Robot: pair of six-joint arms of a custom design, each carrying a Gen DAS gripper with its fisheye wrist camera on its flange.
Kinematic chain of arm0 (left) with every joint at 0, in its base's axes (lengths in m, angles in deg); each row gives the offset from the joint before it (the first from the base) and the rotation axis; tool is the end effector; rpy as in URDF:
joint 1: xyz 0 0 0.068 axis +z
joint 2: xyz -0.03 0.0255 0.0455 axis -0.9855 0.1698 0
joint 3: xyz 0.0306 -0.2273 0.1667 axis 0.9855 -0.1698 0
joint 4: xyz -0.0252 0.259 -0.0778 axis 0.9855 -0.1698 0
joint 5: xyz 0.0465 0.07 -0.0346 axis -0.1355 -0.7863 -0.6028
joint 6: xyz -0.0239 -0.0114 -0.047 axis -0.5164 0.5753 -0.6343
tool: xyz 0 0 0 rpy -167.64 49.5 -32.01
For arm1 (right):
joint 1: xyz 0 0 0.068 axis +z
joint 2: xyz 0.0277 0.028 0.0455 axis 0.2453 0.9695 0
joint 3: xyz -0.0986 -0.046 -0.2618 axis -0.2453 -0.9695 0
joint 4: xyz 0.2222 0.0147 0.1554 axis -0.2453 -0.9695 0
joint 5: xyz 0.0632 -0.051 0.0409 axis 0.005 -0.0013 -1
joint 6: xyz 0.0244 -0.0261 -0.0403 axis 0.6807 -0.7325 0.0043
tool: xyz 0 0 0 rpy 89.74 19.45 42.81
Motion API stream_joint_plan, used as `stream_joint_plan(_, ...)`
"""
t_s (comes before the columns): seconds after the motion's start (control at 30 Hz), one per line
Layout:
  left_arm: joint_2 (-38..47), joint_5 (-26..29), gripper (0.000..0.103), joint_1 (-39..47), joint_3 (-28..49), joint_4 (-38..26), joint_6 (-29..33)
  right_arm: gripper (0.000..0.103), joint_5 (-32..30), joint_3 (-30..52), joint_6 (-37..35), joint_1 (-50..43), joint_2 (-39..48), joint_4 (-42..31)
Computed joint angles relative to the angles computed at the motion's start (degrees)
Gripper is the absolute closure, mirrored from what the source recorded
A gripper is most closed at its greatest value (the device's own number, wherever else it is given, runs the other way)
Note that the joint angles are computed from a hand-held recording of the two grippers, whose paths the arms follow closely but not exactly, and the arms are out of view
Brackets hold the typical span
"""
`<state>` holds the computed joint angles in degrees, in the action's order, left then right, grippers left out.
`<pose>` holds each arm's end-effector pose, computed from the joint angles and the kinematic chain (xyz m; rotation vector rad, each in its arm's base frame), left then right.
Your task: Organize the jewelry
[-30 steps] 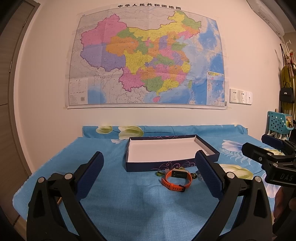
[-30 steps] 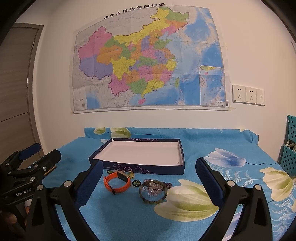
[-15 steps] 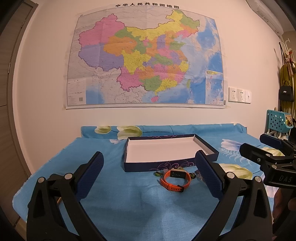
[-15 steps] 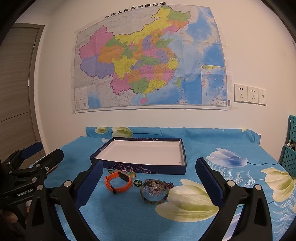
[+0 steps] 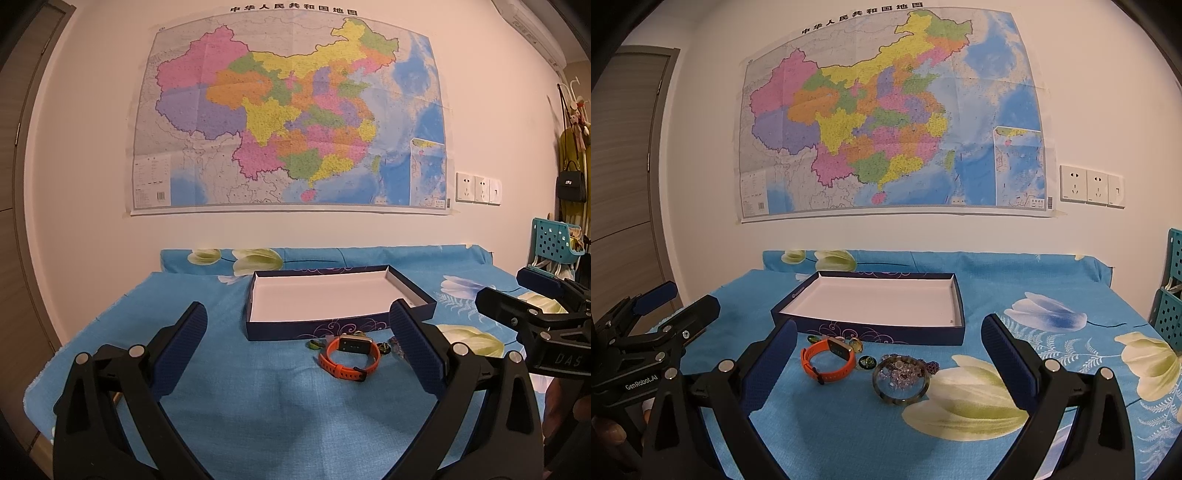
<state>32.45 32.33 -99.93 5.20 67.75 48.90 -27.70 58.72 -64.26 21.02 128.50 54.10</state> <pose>0.2074 -0.0709 0.1639 0.2407 1.7739 -0.1716 0.1911 0.0196 0.1684 0.0525 1.8381 0.0750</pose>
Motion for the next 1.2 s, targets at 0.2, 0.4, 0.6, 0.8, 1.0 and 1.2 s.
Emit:
stream_joint_plan(0.2,0.0,-0.1,0.006,-0.1,0.1,-0.2,0.1,0.006,0.0,0.1,0.0,-0.1,0.1,0.0)
stream_joint_plan(0.4,0.2,-0.5,0.006,-0.5,0.0,0.0,0.0,0.006,0.7,0.0,0.2,0.8,1.8,1.4)
stream_joint_plan(0.6,1.3,-0.3,0.006,-0.4,0.0,0.8,0.0,0.006,0.7,-0.3,0.4,0.9,2.5,2.2)
stream_joint_plan(0.8,3.8,0.0,0.006,-0.6,0.2,2.5,0.2,0.006,0.1,-0.1,0.2,0.7,3.4,2.8)
stream_joint_plan(1.0,6.6,3.0,0.006,0.8,3.1,0.2,0.6,0.006,-1.6,0.3,0.0,-0.8,5.5,3.4)
stream_joint_plan(1.2,11.7,4.8,0.006,1.7,8.9,-4.7,2.1,0.006,-5.0,2.3,-0.5,-3.8,10.3,2.9)
